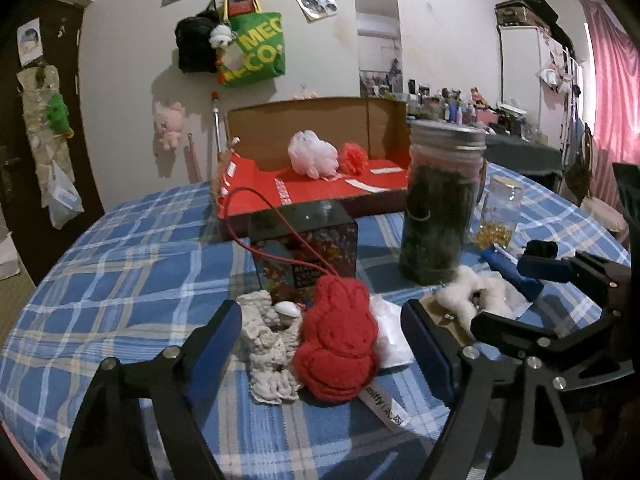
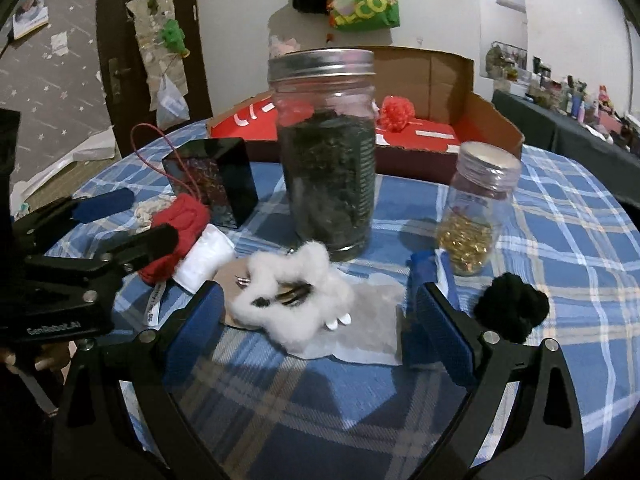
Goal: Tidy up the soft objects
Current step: 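Grasp the red knitted piece with the left tool while the right tool grasps the white fluffy ring, then lift the red knitted piece with the left tool while the right tool lifts the white fluffy ring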
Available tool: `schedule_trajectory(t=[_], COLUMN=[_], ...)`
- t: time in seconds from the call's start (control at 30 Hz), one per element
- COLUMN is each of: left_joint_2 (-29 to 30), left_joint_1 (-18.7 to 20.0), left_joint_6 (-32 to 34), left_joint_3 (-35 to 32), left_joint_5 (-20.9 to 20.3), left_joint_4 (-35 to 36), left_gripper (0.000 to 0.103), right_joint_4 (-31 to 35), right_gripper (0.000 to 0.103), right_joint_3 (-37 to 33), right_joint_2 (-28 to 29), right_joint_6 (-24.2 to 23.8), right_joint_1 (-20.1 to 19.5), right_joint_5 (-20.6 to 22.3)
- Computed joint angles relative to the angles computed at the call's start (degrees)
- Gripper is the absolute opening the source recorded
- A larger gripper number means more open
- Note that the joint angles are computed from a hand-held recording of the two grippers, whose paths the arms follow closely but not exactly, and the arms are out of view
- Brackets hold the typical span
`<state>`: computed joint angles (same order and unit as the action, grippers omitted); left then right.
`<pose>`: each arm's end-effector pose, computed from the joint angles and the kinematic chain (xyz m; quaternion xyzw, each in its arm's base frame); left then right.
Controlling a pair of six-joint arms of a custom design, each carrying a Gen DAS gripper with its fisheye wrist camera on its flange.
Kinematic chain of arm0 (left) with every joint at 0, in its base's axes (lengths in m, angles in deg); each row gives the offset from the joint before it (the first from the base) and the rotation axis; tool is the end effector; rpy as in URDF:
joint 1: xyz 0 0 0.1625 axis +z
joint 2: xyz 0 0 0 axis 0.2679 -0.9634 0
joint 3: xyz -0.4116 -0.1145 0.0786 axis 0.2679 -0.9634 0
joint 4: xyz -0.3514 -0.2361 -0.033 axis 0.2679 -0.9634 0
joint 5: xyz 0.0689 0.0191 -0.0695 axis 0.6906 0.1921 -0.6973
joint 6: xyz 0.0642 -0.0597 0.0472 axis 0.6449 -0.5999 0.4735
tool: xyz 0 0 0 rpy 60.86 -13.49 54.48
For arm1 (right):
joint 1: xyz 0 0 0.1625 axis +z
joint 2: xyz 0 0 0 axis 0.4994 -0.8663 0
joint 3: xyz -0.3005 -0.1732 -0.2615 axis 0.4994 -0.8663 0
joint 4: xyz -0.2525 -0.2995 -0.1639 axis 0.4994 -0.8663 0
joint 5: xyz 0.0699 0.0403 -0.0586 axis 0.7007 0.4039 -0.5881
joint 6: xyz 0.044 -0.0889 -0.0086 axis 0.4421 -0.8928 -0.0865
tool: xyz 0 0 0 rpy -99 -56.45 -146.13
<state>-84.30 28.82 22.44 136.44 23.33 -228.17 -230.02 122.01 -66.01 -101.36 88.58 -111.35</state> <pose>-0.0413 -0.3594 0.2988 0.1092 0.7785 -0.4701 0.4013 0.3734 -0.4622 -0.0573 0.4527 -0.8442 0.2530 0.1354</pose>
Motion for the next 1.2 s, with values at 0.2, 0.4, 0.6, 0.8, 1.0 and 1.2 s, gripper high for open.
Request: schedule_trajectory(t=[0.2, 0.4, 0.6, 0.8, 1.0, 1.2], left_joint_2=[2.6, 1.0, -1.0, -0.8, 0.4, -0.8], left_joint_1=[2.1, 2.3, -0.3, -2.7, -3.3, -1.5], left_joint_6=[2.9, 0.1, -2.5, -2.2, -2.6, -4.3], left_joint_3=[-0.9, -0.7, 0.0, 0.4, -0.2, -1.1], left_joint_5=[-1.7, -3.4, -3.2, -3.3, -4.5, -6.1], left_joint_4=[-1.3, 3.0, 4.6, 3.0, 2.1, 5.7], left_gripper=[0.059, 0.041, 0.041, 0.041, 0.041, 0.042], right_joint_4=[2.0, 0.6, -0.4, -2.6, -2.6, -3.2], right_gripper=[0.058, 0.058, 0.058, 0.058, 0.058, 0.058], right_joint_3=[-1.2, 0.1, 1.3, 3.0, 3.8, 4.0], right_joint_2=[1.2, 0.6, -1.0, -2.6, -4.1, -4.2], right_joint_6=[-3.8, -4.7, -3.7, -4.0, -2.9, -2.9], right_joint_1=[0.9, 0.4, -0.1, -0.5, -1.4, -1.9], right_joint_5=[-1.7, 0.4, 2.4, 3.1, 4.0, 3.7])
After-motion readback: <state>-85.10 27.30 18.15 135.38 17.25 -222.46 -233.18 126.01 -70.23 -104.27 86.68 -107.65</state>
